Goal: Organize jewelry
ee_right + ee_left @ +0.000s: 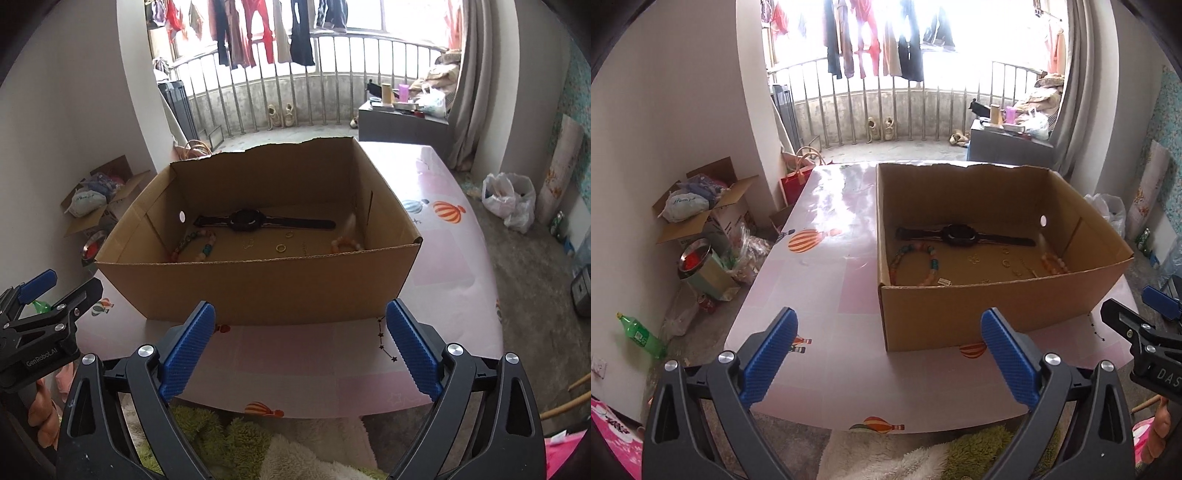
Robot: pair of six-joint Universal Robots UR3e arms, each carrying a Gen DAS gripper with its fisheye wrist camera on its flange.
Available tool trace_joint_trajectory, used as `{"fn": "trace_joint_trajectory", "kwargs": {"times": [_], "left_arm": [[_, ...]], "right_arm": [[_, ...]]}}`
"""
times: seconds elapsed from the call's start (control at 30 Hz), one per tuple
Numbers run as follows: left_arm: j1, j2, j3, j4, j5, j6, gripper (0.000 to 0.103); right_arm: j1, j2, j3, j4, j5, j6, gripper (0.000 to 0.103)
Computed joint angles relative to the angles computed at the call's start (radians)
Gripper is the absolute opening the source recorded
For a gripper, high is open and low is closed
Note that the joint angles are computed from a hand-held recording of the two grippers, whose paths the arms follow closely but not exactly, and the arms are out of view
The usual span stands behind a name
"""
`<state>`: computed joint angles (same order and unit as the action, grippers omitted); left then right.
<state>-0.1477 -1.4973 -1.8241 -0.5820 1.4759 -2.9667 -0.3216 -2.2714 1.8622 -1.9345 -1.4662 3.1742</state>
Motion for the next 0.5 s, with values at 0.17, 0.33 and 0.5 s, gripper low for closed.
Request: {"fn": "trace_joint_trajectory", "kwargs": {"times": [0.17, 0.33, 0.5], "left_arm": [[-0.050, -0.047, 0.032, -0.036, 0.062, -0.011, 0.098], [-0.052, -0.073, 0.090, -0.116, 0.049, -0.059, 0.097], [-0.033, -0.105, 0.161, -0.217, 0.014, -0.109, 0.097]], "right_arm": [[0.102, 0.068, -0.013, -0.042, -0.070, 0.058, 0.092], [0.118, 0.082, -0.016, -0.048, -0.113, 0.063, 0.093], [0.126, 0.097, -0.025, -0.044, -0.147, 0.083, 0.094]]}}
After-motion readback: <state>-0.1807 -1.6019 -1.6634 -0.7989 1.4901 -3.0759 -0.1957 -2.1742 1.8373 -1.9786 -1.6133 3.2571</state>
